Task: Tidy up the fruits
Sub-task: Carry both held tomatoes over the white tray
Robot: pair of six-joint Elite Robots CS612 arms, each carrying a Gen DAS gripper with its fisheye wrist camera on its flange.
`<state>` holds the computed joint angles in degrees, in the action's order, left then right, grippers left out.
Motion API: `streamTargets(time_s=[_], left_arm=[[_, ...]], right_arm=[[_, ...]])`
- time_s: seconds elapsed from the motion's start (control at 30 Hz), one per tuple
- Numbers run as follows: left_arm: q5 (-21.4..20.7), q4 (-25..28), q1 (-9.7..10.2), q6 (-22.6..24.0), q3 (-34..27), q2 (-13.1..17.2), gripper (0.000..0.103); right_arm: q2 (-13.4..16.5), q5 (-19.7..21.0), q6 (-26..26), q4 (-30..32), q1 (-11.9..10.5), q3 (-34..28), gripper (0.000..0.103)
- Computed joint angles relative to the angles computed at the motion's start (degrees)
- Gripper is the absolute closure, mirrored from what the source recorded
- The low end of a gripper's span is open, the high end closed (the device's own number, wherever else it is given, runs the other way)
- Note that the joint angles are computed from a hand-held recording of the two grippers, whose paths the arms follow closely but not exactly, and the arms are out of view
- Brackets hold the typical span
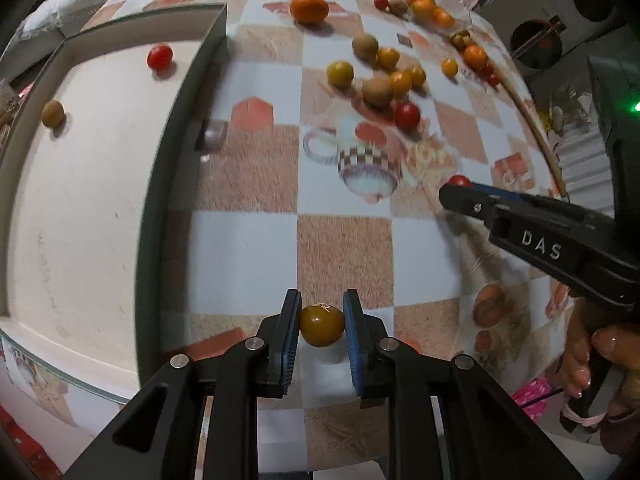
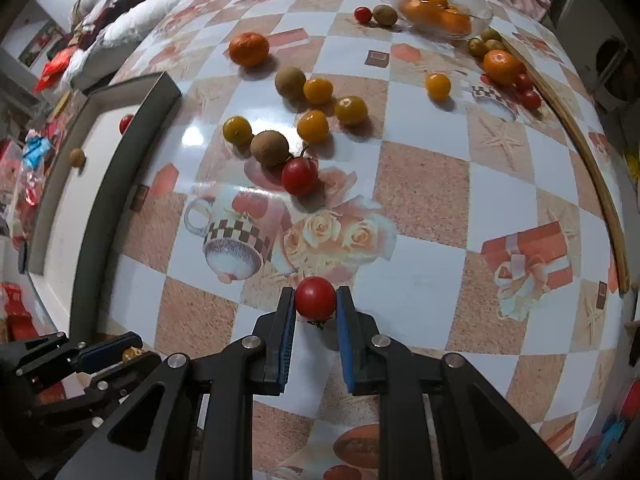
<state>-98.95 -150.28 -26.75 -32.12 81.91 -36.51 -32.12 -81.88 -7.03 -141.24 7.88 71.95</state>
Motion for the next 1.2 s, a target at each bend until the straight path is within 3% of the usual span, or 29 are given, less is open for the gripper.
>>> streamTargets(time_s=[0.43,0.67,1.2], left_arm=[[0.47,-2.98,1.84,2.74,-0.43,-0.59,0.08],[1.66,-5.11,3.06,2.04,1.1,-1.63,0.08],[8.53,-7.2,7.22,-0.19,4.53,-3.35,0.08]], right_arm=[[0.52,0.73,1.47,0.86,0.84,-3.28,0.081],[1.07,1.0,1.43,1.17,2.14,-5.14,0.081],[4.77,3.33,-0.77,4.96,6.05,-13.57,0.081]])
